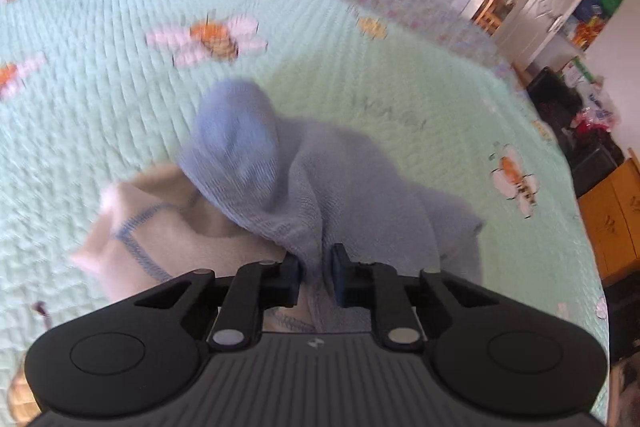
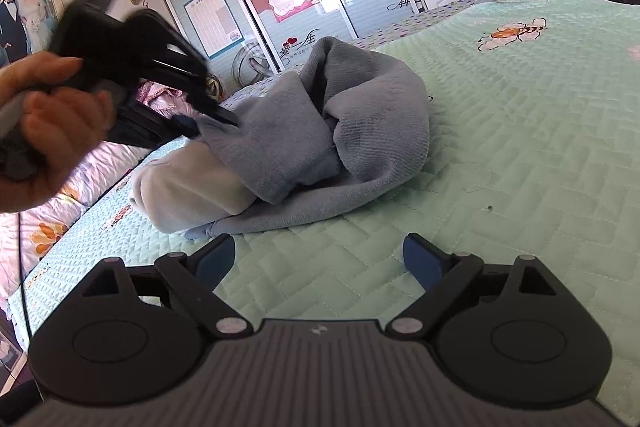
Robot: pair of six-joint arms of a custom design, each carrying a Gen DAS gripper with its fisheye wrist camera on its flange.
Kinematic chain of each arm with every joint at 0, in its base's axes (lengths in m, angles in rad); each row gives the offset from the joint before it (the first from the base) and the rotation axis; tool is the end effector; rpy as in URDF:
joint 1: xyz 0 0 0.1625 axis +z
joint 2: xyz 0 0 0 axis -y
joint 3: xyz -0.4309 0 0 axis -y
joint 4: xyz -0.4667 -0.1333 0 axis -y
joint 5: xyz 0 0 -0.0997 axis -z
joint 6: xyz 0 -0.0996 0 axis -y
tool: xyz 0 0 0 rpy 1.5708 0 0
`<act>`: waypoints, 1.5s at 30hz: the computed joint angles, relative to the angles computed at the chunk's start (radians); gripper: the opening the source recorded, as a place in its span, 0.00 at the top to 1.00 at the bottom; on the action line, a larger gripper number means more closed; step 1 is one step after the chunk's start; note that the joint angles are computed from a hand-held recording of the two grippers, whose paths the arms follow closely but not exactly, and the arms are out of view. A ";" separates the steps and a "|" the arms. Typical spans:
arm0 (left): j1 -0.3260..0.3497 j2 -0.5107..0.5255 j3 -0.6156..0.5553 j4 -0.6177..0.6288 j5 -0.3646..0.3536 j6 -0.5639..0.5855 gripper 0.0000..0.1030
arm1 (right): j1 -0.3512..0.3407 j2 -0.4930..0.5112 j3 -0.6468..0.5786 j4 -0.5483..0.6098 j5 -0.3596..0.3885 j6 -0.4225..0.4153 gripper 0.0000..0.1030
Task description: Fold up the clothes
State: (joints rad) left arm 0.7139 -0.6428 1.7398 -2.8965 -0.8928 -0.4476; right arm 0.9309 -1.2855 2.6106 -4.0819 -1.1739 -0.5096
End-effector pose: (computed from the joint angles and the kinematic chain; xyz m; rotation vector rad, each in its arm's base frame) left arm -0.3801 -0.5883 -0.0474 0.4290 2.5898 -0.8008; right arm -0.0756 -0.3892 0.1812 0.1628 -2.3375 1.5672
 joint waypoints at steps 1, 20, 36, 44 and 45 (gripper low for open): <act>-0.018 -0.017 0.026 -0.029 0.029 0.024 0.93 | 0.001 0.000 -0.001 0.000 0.000 0.002 0.11; 0.020 -0.118 0.117 0.037 -0.223 -0.080 0.61 | 0.002 0.006 0.004 -0.015 0.002 0.006 0.11; 0.036 0.054 -0.038 0.033 -0.141 -0.137 0.94 | -0.001 0.002 0.000 -0.002 0.014 0.014 0.10; -0.002 -0.029 0.028 -0.176 0.120 -0.037 0.95 | -0.001 0.006 -0.002 -0.007 0.013 0.014 0.10; 0.001 -0.042 0.031 -0.168 0.146 -0.033 0.95 | 0.000 0.007 -0.002 -0.008 0.013 0.014 0.10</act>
